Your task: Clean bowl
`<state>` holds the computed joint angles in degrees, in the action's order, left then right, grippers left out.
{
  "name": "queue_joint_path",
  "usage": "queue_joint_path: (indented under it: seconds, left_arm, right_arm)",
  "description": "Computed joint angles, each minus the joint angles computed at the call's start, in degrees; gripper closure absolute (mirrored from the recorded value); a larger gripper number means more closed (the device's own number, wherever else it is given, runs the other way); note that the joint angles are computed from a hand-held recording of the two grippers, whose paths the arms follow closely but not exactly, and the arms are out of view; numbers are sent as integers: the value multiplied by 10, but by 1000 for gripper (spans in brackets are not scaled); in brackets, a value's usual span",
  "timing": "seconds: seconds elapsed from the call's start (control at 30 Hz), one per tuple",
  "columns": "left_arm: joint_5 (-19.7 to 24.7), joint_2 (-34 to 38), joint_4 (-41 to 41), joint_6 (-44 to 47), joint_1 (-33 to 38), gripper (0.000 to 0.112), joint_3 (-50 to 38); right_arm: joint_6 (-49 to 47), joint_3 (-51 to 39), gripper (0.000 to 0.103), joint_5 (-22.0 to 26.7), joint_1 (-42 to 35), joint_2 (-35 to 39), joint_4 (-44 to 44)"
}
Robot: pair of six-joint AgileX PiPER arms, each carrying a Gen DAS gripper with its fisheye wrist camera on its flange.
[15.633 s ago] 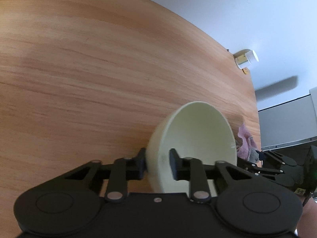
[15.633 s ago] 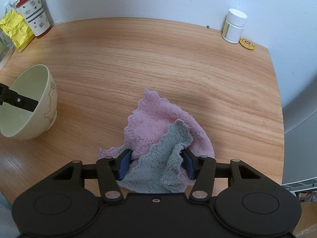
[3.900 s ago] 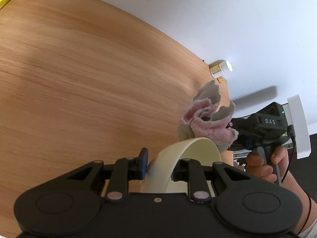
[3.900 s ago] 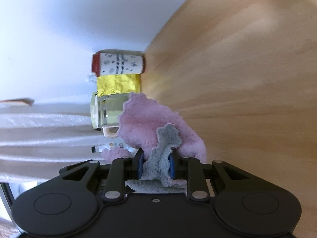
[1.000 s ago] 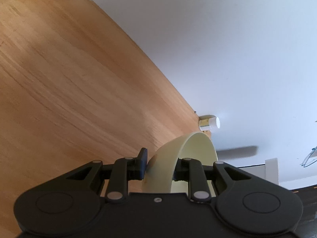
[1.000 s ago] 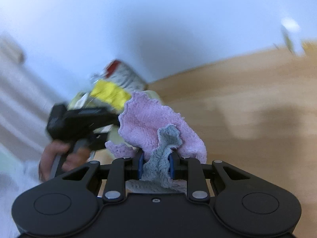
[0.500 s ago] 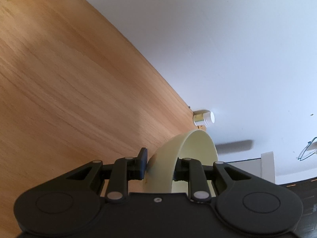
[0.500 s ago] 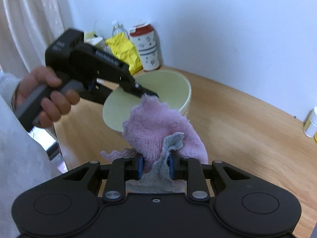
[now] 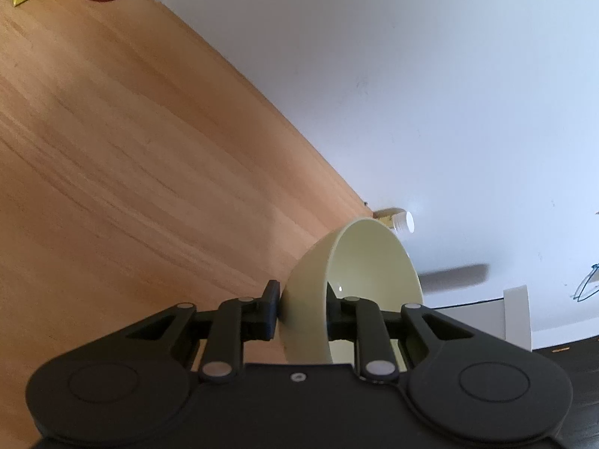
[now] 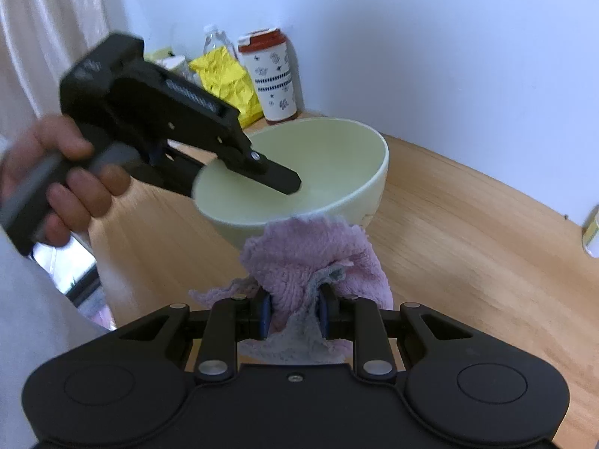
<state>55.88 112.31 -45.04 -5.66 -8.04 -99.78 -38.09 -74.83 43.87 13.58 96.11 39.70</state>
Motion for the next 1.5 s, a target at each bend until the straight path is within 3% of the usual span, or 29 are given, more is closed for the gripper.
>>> queue_joint_path:
  seconds: [0.2,0.63,1.23,1.5]
  left_arm:
    - [-10,-1,1,19,-4,93,-3]
    - [2,-17,13,38,-4,93,2]
    - [-67,-27,55,-2,-20,94,28]
    - [-62,-31,30,13,-10,94,42]
  right_arm:
    - [67,-31,76,27,10,-15,-20]
    - [217,-60,76,-5,59,46,-117]
    - [395,-157,76,58,118,48,-230]
    - [472,-172,76,50,144,77,-303]
